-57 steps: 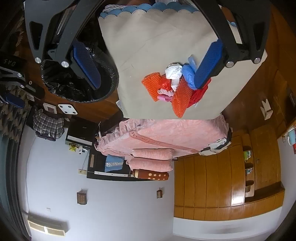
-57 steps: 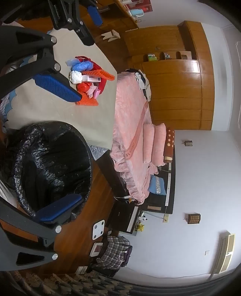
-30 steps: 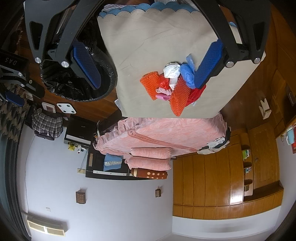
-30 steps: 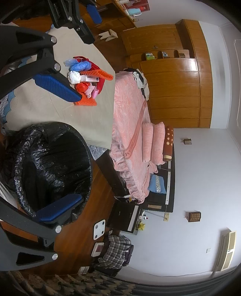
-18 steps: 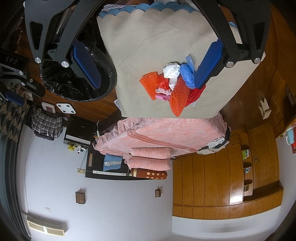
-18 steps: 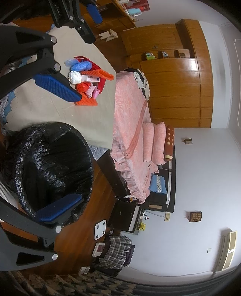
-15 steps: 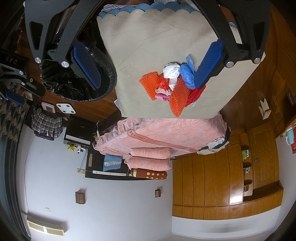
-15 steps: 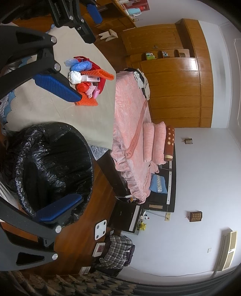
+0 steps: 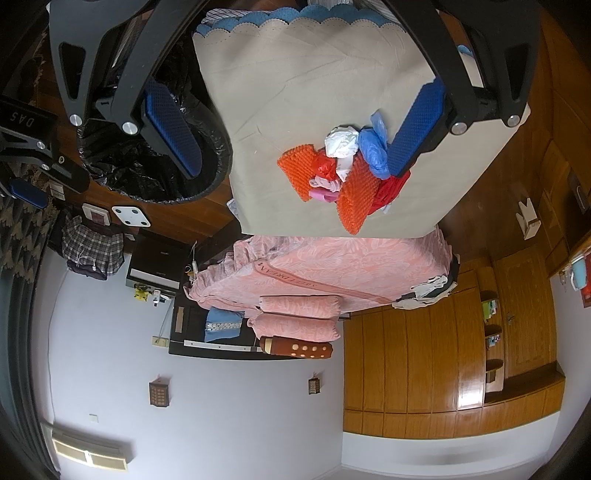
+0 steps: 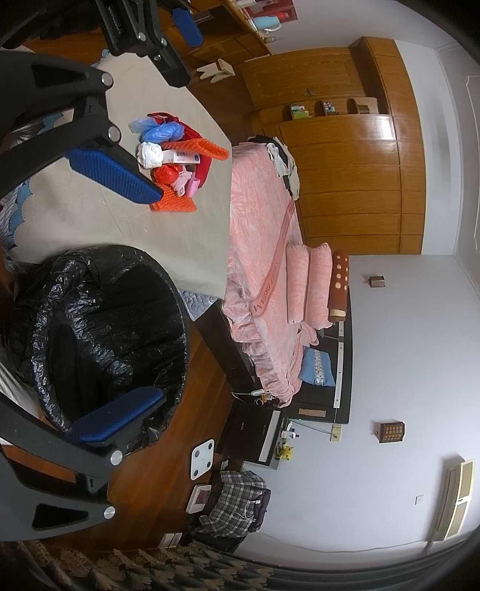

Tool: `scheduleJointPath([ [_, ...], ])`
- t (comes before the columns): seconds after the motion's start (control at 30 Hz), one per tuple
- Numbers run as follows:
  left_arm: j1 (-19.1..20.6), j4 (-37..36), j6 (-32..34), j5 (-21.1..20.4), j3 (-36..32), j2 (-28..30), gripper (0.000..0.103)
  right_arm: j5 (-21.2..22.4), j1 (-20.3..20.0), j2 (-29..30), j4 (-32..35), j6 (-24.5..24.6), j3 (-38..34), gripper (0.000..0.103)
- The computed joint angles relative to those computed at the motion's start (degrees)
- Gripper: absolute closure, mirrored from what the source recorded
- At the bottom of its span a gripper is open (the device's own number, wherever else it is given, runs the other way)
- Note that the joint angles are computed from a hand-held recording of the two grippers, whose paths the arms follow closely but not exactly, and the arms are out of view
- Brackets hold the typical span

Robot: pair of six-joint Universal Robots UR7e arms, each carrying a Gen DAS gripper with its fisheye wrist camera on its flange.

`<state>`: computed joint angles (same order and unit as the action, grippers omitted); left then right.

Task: Collect trash

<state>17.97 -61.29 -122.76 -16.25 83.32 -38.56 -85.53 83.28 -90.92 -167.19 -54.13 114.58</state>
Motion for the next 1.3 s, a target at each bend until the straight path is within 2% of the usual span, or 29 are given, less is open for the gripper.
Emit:
scheduleJointPath([
  [0.53,0.1,-0.5,0.3,0.0,0.1,0.1,0.005,0.0,-0.6,0.1,-1.3,0.1,1.3,0.006],
  [1.3,0.4,-1.9,0.4,0.0,1.5,-0.3,0.005,-1.3,0.2,1.0,0.1,0.7,-0.2,0.006],
])
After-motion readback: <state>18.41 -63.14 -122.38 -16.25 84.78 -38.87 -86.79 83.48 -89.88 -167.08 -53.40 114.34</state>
